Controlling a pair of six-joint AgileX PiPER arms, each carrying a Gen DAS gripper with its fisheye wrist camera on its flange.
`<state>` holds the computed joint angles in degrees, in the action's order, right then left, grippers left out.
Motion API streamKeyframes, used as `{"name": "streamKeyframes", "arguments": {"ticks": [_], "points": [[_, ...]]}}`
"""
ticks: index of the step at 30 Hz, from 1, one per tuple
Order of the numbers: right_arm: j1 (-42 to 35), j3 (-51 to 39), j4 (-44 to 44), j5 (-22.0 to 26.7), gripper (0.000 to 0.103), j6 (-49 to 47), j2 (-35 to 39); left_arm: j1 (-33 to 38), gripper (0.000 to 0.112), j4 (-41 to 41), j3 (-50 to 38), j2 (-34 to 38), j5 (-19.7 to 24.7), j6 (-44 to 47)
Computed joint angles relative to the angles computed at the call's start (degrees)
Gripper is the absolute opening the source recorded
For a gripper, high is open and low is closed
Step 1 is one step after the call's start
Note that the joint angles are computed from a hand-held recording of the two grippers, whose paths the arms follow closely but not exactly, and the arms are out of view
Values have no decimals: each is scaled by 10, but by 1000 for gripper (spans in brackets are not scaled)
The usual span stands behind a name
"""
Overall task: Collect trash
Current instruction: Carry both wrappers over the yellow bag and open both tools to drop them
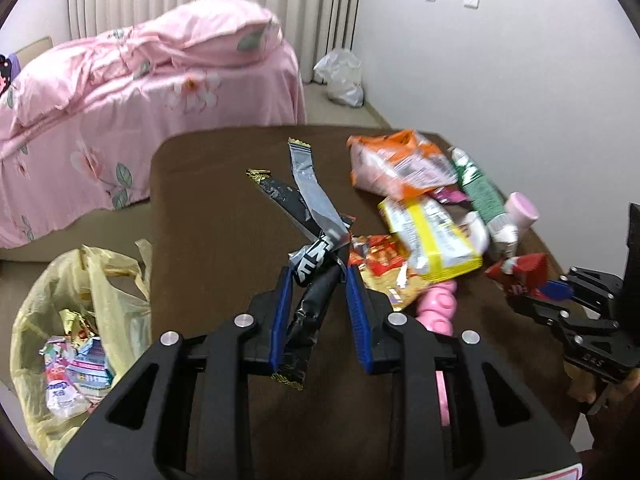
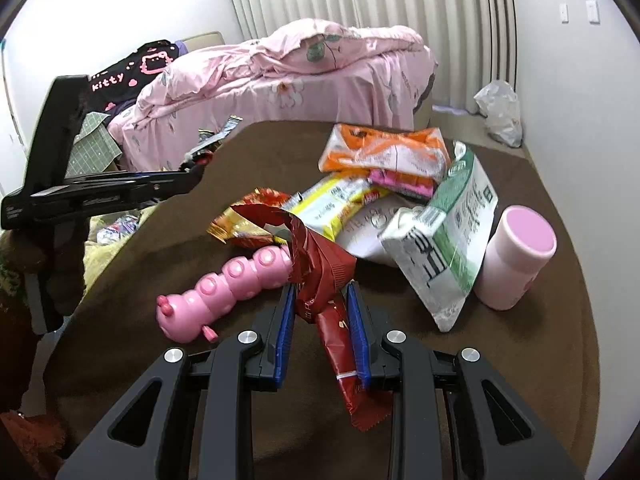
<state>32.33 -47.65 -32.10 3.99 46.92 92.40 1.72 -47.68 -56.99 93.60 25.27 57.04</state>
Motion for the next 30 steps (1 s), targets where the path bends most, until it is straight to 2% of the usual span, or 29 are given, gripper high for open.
{"name": "streamKeyframes", "arguments": {"ticks": [7, 12, 17, 21, 25, 27, 28, 30], "points": [[49, -38, -93, 53, 25, 98, -31, 52, 27, -76, 52, -93, 42, 83], [117, -110, -162, 117, 25, 143, -20, 134, 28, -133, 87, -146, 93, 141], [166, -202, -114, 158, 25, 69, 20, 245, 28, -164, 102, -162, 151, 187], [195, -268, -77, 185, 25, 11, 54, 350, 28, -182, 100, -149, 195, 225], [203, -338, 28, 197, 25, -98, 97, 414, 28, -202, 89, -116, 181, 240], [203, -381, 90, 207, 25, -161, 126, 430, 28, -214, 85, -94, 137, 235], [202, -406, 120, 213, 25, -194, 144, 438, 28, -220, 81, -81, 130, 238], [199, -468, 192, 230, 25, -271, 187, 457, 28, -219, 68, -49, 135, 229]]}}
